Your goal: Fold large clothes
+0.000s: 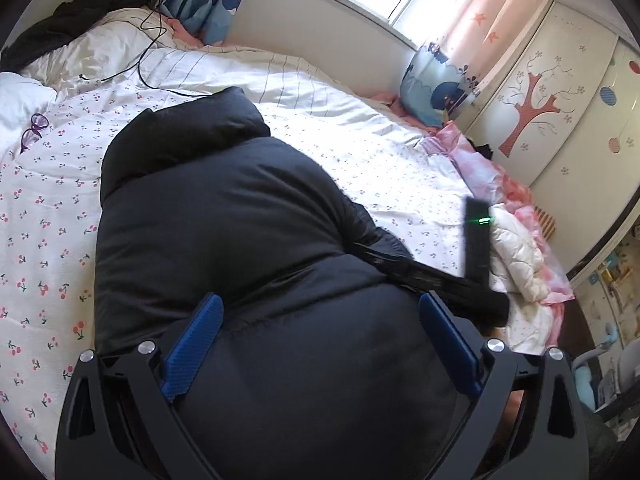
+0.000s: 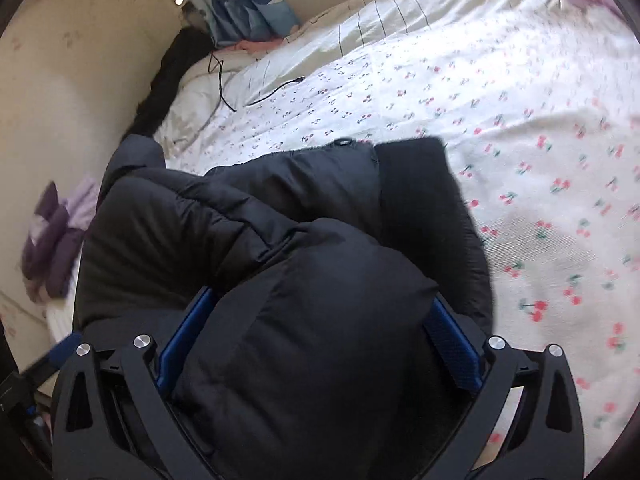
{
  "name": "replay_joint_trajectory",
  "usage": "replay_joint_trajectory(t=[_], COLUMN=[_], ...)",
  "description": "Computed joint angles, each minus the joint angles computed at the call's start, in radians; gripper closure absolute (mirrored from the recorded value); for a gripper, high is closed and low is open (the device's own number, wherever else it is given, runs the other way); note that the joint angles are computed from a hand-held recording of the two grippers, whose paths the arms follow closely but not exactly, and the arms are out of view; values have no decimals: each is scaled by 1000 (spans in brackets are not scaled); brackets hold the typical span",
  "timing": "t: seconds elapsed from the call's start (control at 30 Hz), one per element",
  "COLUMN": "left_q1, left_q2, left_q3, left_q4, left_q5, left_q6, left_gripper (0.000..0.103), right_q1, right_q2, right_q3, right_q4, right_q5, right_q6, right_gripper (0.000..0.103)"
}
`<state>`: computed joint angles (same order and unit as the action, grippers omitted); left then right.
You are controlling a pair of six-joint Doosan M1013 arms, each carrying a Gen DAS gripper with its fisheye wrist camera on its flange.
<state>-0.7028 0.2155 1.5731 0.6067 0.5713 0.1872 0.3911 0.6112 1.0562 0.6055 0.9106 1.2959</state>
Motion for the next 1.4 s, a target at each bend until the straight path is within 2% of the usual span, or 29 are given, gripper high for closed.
replay_joint_trajectory(t=[0.07, 0.17, 0.2, 0.23, 0.27, 0.3, 0.37, 0.43, 0.5, 0.57, 0.63, 0.67, 0.73, 0.8, 0.83, 0.9, 0.97, 1.03, 1.1, 1.17, 1.23, 1.27, 1.33, 1.4], left_q1=[-2, -3, -4, -4, -5, -4, -4, -11, -13, -9, -7, -6, -5, -2, -2, -9, -13, -11, -11, -11, -12, -10, -2, 4], left_q2=[0, -3, -4, -4, -4, -5, -5, 0, 1, -3, -6, -7, -8, -11, -13, -6, -1, -3, -4, -4, -4, -7, -16, -17], left_q3=[0, 3, 4, 4, 5, 6, 9, 2, -1, 4, 7, 8, 10, 15, 20, 9, 0, 2, 4, 6, 6, 11, 27, 31], left_q4=[13, 20, 24, 28, 34, 26, 23, 34, 37, 37, 41, 40, 41, 24, 20, 28, 32, 35, 40, 45, 50, 54, 51, 33], left_q5=[11, 13, 12, 14, 14, 6, -10, 23, 39, 24, 17, 14, 10, -7, -23, 10, 38, 32, 28, 31, 33, 21, -49, -71], left_q6=[-13, -26, -33, -37, -45, -42, -40, -29, -27, -45, -59, -59, -64, -58, -58, -46, -37, -47, -58, -59, -63, -66, -69, -62], left_gripper=[8, 8, 8, 8, 8, 8, 8, 8, 8, 8, 8, 8, 8, 8, 8, 8, 8, 7, 7, 7, 7, 7, 7, 7], right_q1=[-3, -23, -23, -18, -11, -14, -33, -27, -15, -13, -10, -6, 5, -12, -24, -24, -18, -16, -8, -2, 7, 7, -11, -17], right_q2=[-43, -150, -177, -184, -164, -149, -136, -143, -175, -191, -188, -181, -144, -97, -88, -98, -124, -141, -126, -85, -8, 47, 106, 119], right_q3=[50, 204, 244, 259, 256, 246, 241, 234, 248, 248, 231, 220, 189, 171, 172, 171, 173, 169, 124, 55, -50, -120, -160, -185], right_q4=[-5, 170, 168, 114, 47, 32, 72, 23, -21, 69, 169, 163, 48, 89, 129, 98, 96, 147, 163, 162, 50, 12, 59, 12], right_q5=[-48, -161, -169, -142, -71, -27, 9, -17, -96, -140, -146, -137, -73, 28, 43, 20, -46, -110, -138, -103, -41, 14, 72, 87], right_q6=[-25, -252, -296, -295, -282, -240, -184, -144, -155, -225, -294, -282, -166, -135, -120, -90, -127, -197, -223, -198, -66, -4, 58, 92], right_gripper=[7, 7, 7, 7, 7, 7, 7, 7, 7, 7, 7, 7, 7, 6, 7, 7, 7, 7, 7, 7, 7, 7, 7, 7])
